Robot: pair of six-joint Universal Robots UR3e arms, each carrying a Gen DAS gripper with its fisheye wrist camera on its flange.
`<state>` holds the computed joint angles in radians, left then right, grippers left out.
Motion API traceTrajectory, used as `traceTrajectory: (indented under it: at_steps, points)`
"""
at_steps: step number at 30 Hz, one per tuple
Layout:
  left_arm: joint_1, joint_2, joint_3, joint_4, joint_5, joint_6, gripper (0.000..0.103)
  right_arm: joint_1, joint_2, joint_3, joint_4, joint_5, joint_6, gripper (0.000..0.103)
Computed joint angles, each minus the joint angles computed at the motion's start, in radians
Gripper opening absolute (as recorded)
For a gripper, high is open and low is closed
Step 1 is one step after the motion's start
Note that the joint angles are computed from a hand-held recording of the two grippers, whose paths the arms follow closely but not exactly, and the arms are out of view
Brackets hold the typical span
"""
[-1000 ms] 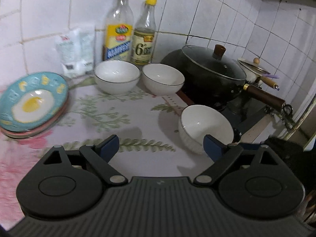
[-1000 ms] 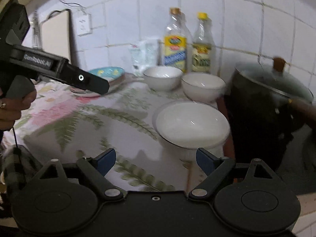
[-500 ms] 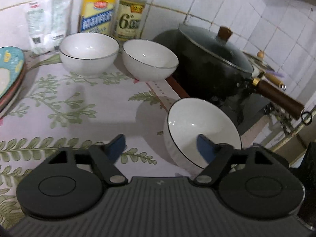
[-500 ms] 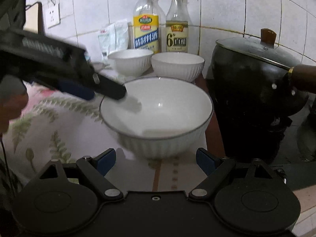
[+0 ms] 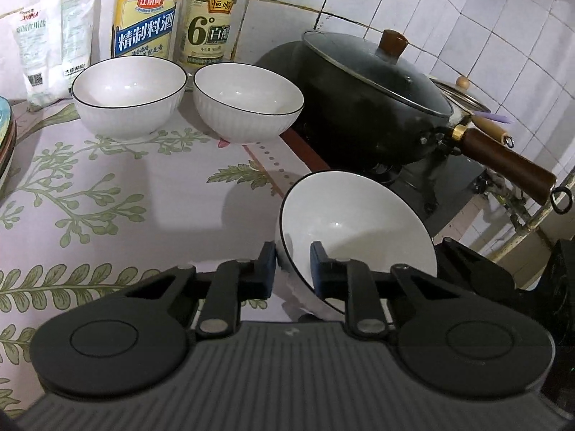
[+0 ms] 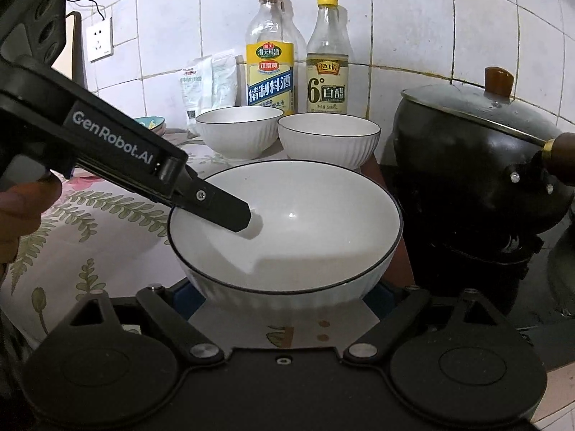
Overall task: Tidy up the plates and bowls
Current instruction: 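Lift the large white bowl, set it beside the plate stack, open grippers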
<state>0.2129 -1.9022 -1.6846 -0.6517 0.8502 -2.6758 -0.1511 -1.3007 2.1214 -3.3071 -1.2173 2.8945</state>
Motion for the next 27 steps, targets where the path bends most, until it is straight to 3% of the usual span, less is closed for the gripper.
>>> traceTrajectory:
  at_steps: [8, 20, 27]
  points:
    - [0.02, 0.037, -0.018, -0.011, -0.008, -0.001, 0.02, 0.0, -0.01, -0.009, 0.032, 0.038, 0.067, 0.093]
    - [0.203, 0.227, -0.093, -0.244, -0.055, 0.184, 0.02, 0.12, -0.03, -0.061, 0.08, 0.03, 0.031, 0.093]
    - [0.312, 0.326, -0.106, -0.307, -0.071, 0.232, 0.02, 0.223, 0.005, -0.209, 0.151, -0.005, 0.07, 0.093]
